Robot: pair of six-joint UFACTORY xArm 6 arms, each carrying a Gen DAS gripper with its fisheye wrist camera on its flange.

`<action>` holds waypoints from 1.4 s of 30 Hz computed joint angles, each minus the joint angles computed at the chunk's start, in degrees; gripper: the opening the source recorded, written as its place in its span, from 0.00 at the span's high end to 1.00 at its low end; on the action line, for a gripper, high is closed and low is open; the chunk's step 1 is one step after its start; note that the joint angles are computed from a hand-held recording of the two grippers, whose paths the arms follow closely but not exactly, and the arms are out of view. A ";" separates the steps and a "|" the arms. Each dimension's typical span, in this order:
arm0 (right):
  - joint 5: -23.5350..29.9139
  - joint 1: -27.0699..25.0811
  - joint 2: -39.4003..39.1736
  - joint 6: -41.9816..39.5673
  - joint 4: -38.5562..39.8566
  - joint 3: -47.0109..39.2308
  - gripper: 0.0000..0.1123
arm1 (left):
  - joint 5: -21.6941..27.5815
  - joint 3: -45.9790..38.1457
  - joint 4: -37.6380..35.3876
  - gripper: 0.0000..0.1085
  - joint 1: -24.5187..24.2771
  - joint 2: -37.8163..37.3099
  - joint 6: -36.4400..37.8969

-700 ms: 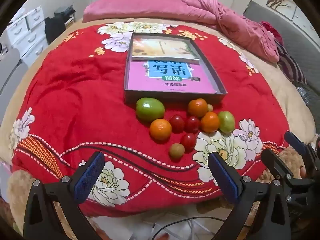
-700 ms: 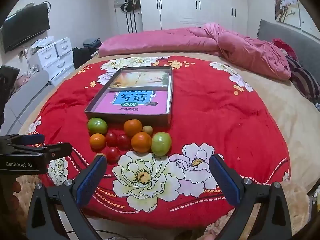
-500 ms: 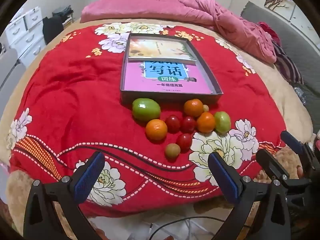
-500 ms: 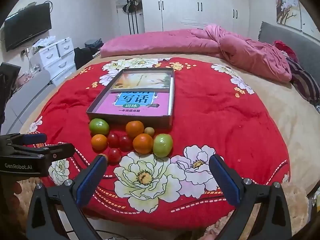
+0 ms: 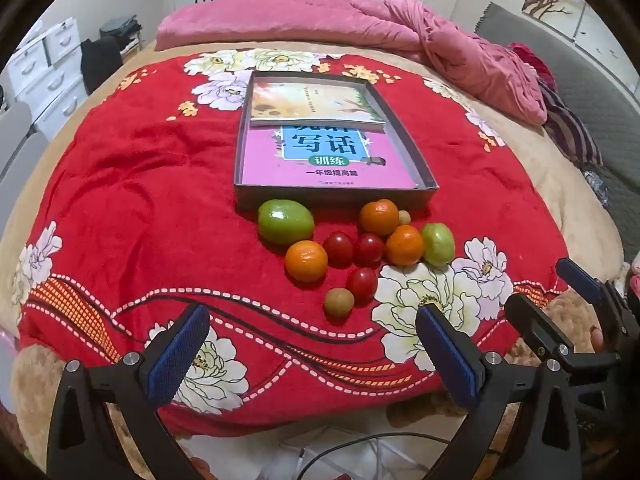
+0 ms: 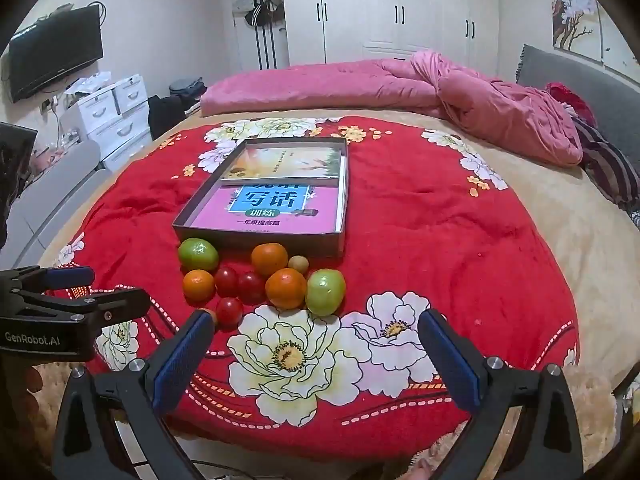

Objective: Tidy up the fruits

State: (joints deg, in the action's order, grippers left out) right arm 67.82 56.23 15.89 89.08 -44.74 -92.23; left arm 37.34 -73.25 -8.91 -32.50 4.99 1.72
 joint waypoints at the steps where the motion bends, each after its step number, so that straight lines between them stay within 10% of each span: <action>1: 0.05 0.04 0.05 -0.02 0.03 -0.08 0.09 | -0.04 0.02 -0.03 0.05 -0.02 -0.01 0.04; 42: 0.77 -0.22 -0.03 -0.18 0.21 -0.27 0.09 | -0.72 0.69 -2.48 0.05 -0.19 -0.43 3.04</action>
State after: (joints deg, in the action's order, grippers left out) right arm 68.59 56.01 15.86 88.90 -44.53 -92.50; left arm 36.62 -72.56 -11.39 -32.69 4.56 4.75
